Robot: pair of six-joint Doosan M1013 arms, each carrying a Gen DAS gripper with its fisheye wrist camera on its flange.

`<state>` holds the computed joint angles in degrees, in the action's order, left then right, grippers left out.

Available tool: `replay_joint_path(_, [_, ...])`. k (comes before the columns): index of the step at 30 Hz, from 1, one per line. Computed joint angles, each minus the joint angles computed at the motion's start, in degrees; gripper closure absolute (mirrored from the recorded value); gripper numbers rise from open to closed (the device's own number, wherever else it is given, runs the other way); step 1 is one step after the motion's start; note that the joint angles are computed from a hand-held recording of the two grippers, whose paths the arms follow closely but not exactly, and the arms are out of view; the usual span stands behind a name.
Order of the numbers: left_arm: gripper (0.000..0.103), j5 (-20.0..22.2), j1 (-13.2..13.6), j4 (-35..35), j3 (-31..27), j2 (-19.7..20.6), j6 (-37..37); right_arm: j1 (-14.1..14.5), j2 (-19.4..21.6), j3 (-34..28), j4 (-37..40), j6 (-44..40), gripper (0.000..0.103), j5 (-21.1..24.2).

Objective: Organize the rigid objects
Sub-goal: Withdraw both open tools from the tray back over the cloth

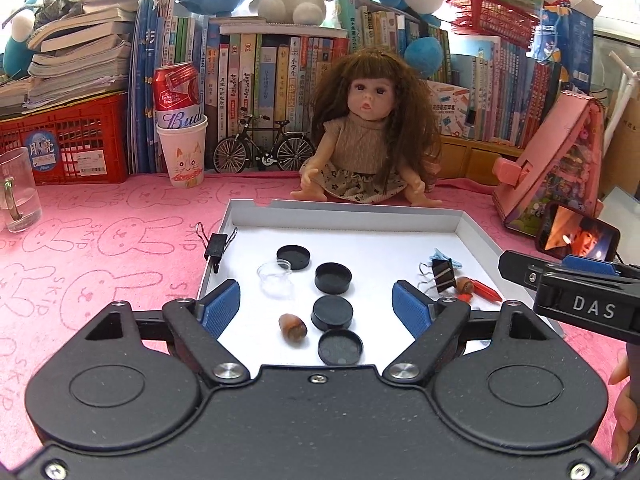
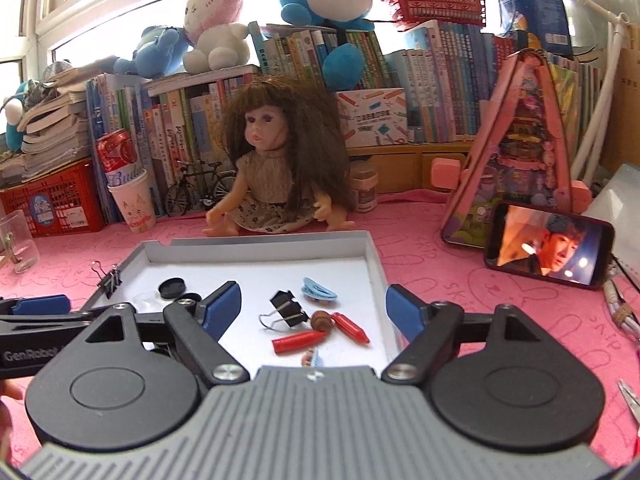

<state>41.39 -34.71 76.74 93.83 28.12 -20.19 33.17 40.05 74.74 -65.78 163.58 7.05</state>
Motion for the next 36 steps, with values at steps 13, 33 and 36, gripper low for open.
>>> replay_joint_path(13, [0.020,2.89,-2.19,1.56,1.92,-0.21,0.49,0.45,-1.15,3.20,-8.77,7.49,0.009,2.57])
replay_joint_path(33, [0.020,5.42,-3.63,1.47,4.25,-0.17,-0.75,0.71,-1.57,5.31,4.00,-6.67,0.007,2.73])
replay_joint_path(36, [0.020,5.53,-3.86,1.79,4.62,-0.29,-1.34,0.78,-1.69,5.54,5.36,-8.30,0.006,2.79])
